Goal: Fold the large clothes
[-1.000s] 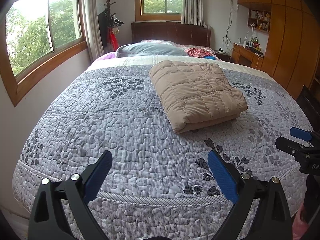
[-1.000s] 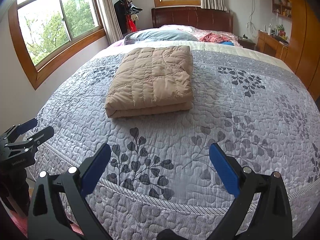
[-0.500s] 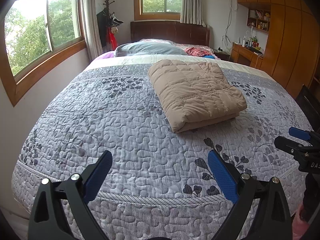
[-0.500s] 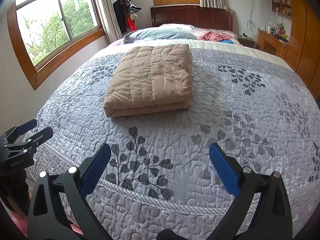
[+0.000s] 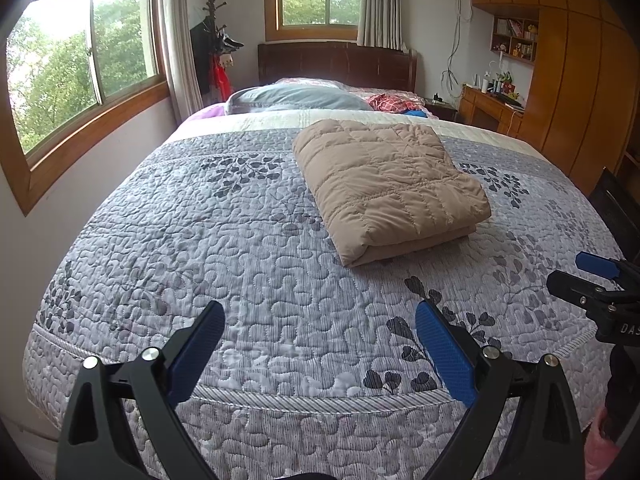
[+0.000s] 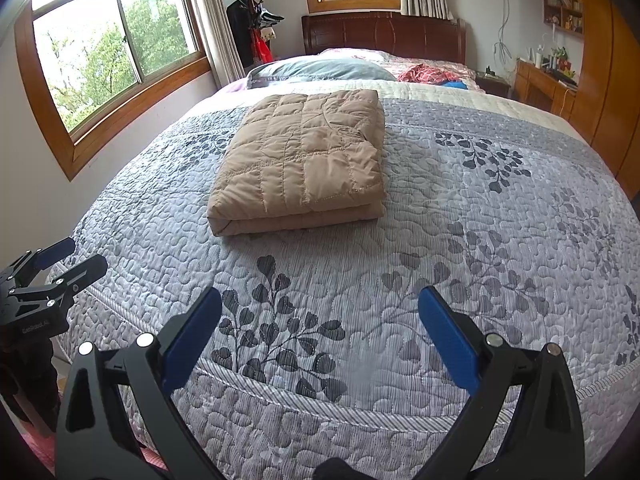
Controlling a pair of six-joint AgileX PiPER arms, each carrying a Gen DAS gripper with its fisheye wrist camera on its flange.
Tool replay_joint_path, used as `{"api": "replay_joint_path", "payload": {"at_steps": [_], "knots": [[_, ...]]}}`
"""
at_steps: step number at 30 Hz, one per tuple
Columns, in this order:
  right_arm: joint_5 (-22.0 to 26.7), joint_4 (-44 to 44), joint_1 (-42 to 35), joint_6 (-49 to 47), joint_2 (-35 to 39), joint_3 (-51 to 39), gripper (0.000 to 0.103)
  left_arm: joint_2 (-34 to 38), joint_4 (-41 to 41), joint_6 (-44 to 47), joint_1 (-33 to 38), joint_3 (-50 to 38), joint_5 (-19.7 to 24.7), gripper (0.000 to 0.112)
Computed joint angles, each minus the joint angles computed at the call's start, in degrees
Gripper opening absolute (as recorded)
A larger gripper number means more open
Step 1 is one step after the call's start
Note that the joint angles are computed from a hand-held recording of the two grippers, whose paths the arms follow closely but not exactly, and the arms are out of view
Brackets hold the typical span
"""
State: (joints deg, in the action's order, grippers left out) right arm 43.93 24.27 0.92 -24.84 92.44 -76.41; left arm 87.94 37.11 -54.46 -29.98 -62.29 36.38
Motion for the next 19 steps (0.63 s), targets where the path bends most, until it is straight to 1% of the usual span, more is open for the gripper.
{"api": "replay_joint_path", "payload": {"at_steps": [19], "knots": [[0.64, 0.17, -0.32, -0.26, 1.12, -0.96, 0.098, 0.15, -0.69, 0.75, 0.24, -0.08, -0.62, 0.096]]}}
